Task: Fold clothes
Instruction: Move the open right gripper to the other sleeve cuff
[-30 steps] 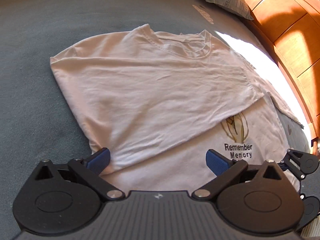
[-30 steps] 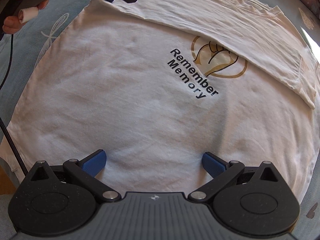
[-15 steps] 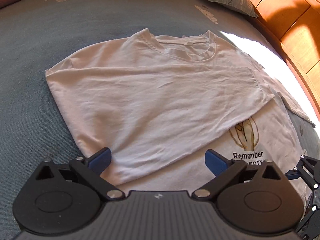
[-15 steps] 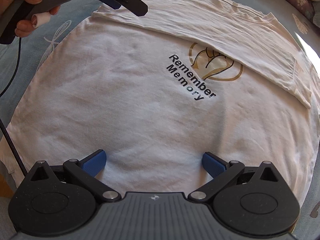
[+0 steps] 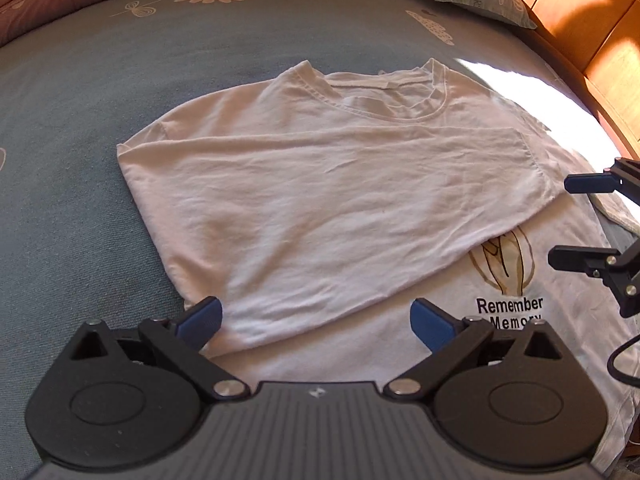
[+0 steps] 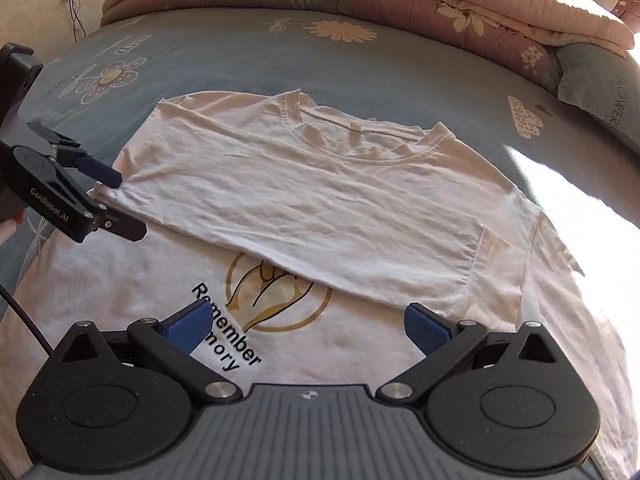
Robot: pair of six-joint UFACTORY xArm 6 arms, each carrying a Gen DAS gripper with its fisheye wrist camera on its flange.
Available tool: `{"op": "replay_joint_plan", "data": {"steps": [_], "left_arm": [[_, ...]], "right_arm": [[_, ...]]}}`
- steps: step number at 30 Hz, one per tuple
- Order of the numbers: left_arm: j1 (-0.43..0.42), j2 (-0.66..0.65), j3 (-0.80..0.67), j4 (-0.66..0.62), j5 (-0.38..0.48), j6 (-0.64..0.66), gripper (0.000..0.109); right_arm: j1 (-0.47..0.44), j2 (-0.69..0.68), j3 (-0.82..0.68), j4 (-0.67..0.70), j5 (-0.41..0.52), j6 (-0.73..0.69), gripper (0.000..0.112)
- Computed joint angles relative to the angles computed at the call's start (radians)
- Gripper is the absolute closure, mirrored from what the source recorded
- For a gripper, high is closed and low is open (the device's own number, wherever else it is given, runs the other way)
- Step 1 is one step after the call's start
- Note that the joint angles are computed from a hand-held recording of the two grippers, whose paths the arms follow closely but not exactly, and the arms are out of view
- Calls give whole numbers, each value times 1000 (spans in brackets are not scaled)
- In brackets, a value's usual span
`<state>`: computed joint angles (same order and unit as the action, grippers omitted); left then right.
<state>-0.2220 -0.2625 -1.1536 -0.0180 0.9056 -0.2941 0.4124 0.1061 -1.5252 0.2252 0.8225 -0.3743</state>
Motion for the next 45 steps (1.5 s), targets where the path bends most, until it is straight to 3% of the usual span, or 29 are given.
{"op": "replay_joint_plan", "data": {"steps": [2,5,10,15,21,23,25,32,38,45], "left_arm": [[-9,-2,-6,29,11,-61,9],[-35,7,-28,93,46,-159,9],[-95,15,-64,133,58,-261,9],[-180,34,-76,134,74,-300,9],[-235,34,-59,136,169,-317,8],[-238,70,-121,133,222,-321,8],[-235,95,-161,139,214,-346,8],[-246,277,-378,160,195,-350,8],[-301,452,-592,146,232,-288,8],[-342,676,-928,113,337,-227,8]], "right_arm": [[-18,86,-74,40,-12,-52,9],[-49,152,-134,52,53,-92,9],[-88,48,-23,67,71,-194,9],[-116,-64,88,213,176,-267,9],[-144,-195,276,189,122,-394,9],[-176,-214,272,185,169,-374,9],[-213,-224,262,196,177,-341,9],[-302,-108,164,122,-41,-226,9],[-421,-50,115,140,44,-131,9],[-555,-148,210,159,54,-140,9]]}}
